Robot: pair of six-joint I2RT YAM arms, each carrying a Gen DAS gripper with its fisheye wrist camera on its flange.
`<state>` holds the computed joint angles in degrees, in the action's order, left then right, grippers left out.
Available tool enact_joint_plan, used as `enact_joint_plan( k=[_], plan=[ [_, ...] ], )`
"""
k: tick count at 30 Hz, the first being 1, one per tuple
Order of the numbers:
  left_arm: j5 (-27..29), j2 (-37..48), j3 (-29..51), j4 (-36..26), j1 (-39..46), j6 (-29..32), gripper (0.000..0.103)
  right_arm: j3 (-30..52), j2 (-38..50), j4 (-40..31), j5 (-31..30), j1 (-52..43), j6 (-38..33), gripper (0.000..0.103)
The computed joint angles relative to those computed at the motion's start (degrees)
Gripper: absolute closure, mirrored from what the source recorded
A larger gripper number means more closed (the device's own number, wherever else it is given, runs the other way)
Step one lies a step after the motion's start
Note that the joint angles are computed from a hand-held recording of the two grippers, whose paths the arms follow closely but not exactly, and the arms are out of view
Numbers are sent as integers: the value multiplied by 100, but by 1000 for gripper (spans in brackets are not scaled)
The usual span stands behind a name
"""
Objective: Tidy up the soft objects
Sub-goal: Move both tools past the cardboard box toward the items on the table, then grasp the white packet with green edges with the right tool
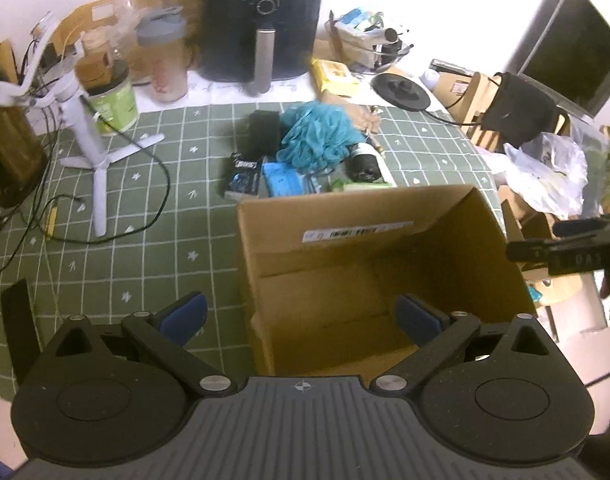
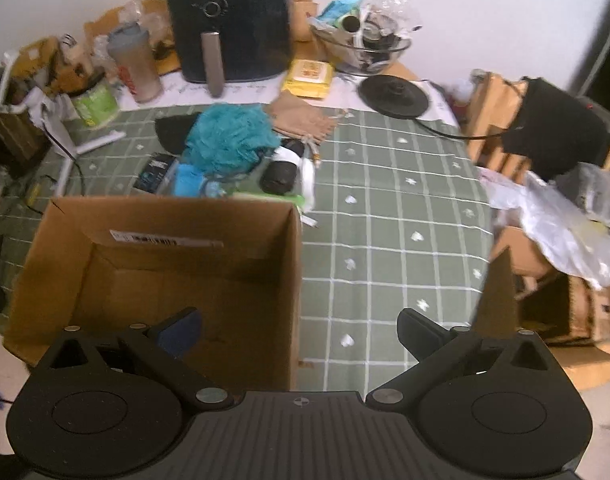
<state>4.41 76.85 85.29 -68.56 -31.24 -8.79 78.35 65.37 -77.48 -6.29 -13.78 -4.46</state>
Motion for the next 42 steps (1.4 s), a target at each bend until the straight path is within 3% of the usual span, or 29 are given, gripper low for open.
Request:
enact_joint_plan(
  k=[8, 11, 21, 26, 40, 42],
  plan=[
    [-12, 487, 282, 132, -164, -185, 0, 393, 996, 506, -1020, -1149, -1482, 0],
    [-1, 626, 361, 146, -168, -301, 0, 456, 1343, 771, -1312, -1319, -1720, 0],
    [-104, 1054, 838, 43, -174, -757, 0, 1136, 2758, 1369, -2065, -1262, -2651, 0],
    [-309, 1158, 957, -7, -253, -984, 0, 1583, 3504, 1348, -2418, -1083, -3320, 1],
    [-450, 983, 670, -24, -335, -1600, 0, 2160, 5021, 1160, -2194, -191, -5216, 15],
    [-396, 958, 651, -61, -330, -1673, 0, 2187, 5143, 1153, -2073, -56, -5549, 24]
  ],
)
